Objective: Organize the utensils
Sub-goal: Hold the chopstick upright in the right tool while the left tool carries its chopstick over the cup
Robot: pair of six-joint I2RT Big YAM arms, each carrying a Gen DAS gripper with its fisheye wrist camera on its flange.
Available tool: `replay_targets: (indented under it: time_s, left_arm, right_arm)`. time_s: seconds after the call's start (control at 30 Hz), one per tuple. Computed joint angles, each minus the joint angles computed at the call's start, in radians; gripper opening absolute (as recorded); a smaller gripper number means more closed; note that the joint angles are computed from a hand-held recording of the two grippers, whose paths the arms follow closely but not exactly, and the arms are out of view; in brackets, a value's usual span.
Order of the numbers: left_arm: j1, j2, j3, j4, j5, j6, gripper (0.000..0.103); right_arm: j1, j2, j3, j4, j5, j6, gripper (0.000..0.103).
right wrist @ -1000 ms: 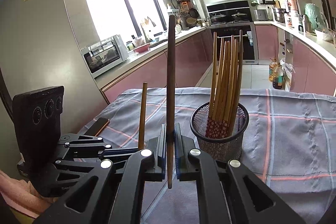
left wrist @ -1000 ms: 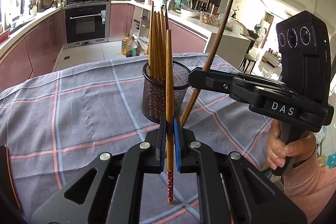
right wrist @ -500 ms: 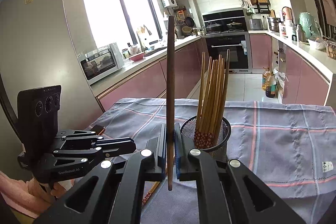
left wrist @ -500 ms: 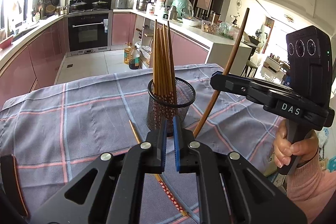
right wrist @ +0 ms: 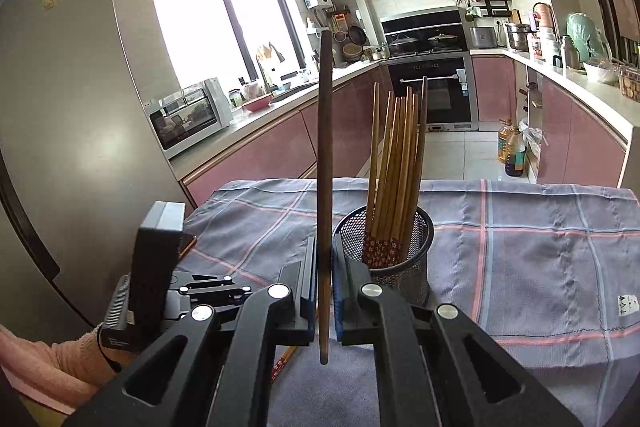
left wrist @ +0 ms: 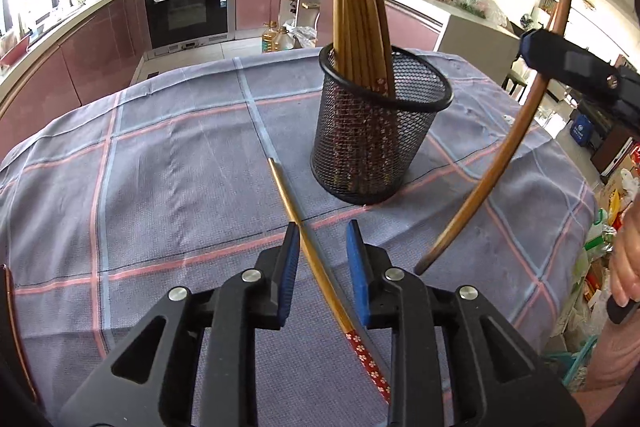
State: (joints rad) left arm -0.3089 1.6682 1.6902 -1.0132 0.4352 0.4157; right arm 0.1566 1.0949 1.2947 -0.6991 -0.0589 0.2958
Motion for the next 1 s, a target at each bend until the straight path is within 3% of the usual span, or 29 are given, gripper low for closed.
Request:
replay_targets:
  time_s: [0.17, 0.3, 0.37, 0.57, 1.0]
  left_arm:
    - [-0.025, 0.03, -0.001, 0.016, -0.088, 0.0, 0.024]
    - [-0.035, 0.042, -0.006, 0.019, -0.116, 0.003, 0.024]
    - [-0.039, 0.037, -0.016, 0.036, -0.127, 0.006, 0.019]
    - [-0.041, 0.032, -0.021, 0.045, -0.13, -0.027, 0.008]
    - [0.003, -0.031, -0.041, 0.062, -0.059, -0.059, 0.008]
  right_arm:
    - [-0.004, 0.001, -0.009, 0.003, -0.011, 0.003, 0.006]
    - [-0.007, 0.001, -0.011, 0.004, -0.019, 0.005, 0.006]
    - [-0.009, 0.002, -0.011, 0.004, -0.022, 0.005, 0.006]
    - [-0.011, 0.004, -0.011, 0.004, -0.024, 0.003, 0.006]
    - [-0.016, 0.002, -0.013, 0.01, -0.028, -0.004, 0.006]
